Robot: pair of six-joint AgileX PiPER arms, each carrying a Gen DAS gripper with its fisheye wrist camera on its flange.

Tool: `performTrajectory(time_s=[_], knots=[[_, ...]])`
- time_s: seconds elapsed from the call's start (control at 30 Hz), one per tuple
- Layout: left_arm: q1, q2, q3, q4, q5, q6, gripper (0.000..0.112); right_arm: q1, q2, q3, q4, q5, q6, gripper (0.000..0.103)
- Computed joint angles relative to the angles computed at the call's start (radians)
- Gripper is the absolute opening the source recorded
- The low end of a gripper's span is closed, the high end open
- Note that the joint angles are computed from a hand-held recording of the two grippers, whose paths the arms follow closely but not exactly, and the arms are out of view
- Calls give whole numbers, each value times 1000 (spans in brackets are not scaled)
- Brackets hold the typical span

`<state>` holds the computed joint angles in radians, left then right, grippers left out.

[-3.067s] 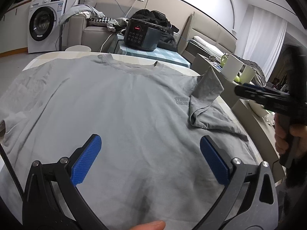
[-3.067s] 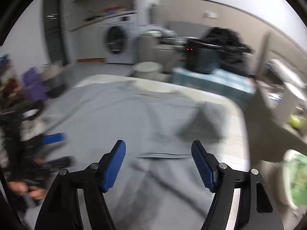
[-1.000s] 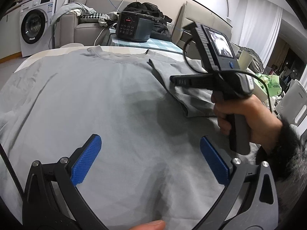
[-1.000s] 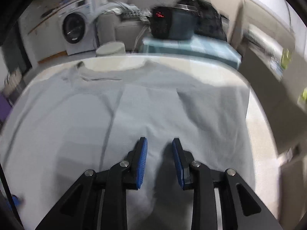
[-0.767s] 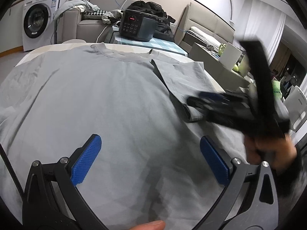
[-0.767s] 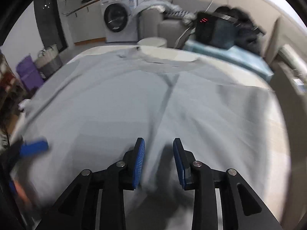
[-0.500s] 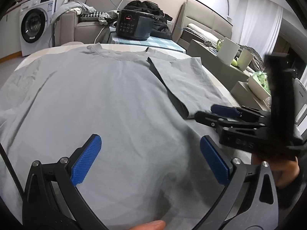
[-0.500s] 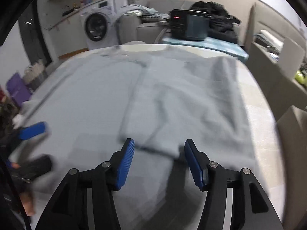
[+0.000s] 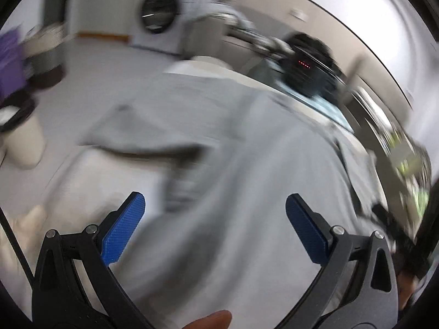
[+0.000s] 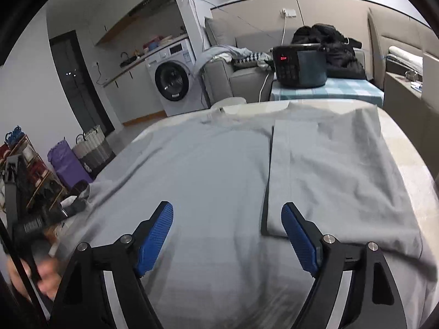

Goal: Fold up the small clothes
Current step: 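Grasp the shirt side edge with the right tool and fold it toward the center, then grasp the opposite side edge with the left tool and fold it toward the center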

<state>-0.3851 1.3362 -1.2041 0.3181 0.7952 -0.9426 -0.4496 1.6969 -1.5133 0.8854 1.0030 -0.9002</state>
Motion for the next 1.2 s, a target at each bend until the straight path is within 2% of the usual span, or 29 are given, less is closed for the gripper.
performTrajectory(time_s=[0.1,0.17,0.23,0.3,0.43,0.5,0.57,0.63,0.67,0.77,0.8,0.97,1.2], knots=[[206,-73,39,-146,3,93,102,-14,-3,18,35,40,-3,83],[370,-87,47,-287,9,209,102,-15,-13,36,35,26,-16,83],[522,-52,32,-448,21,365,101,-9,-13,42,23,7,-21,83],[638,5,10,-608,53,513,95,-9,-16,59,28,-3,-32,83],[743,135,-36,-780,116,676,84,0,-16,69,25,-12,-41,83],[737,202,-67,-816,125,686,69,4,-14,69,19,-12,-41,83],[739,246,-74,-842,119,687,61,6,-15,73,23,-16,-48,83],[705,243,-36,-852,33,652,53,7,-14,75,24,-18,-50,83],[703,234,-28,-846,5,633,46,7,-11,71,21,-18,-47,83],[656,238,-59,-733,-58,535,11,8,1,59,17,-16,-38,83],[634,256,-96,-688,-61,501,4,9,4,57,16,-17,-37,83],[592,224,-217,-524,-23,409,3,8,6,58,24,-22,-47,83],[435,296,-589,-317,156,363,3,8,7,65,28,-34,-63,83]])
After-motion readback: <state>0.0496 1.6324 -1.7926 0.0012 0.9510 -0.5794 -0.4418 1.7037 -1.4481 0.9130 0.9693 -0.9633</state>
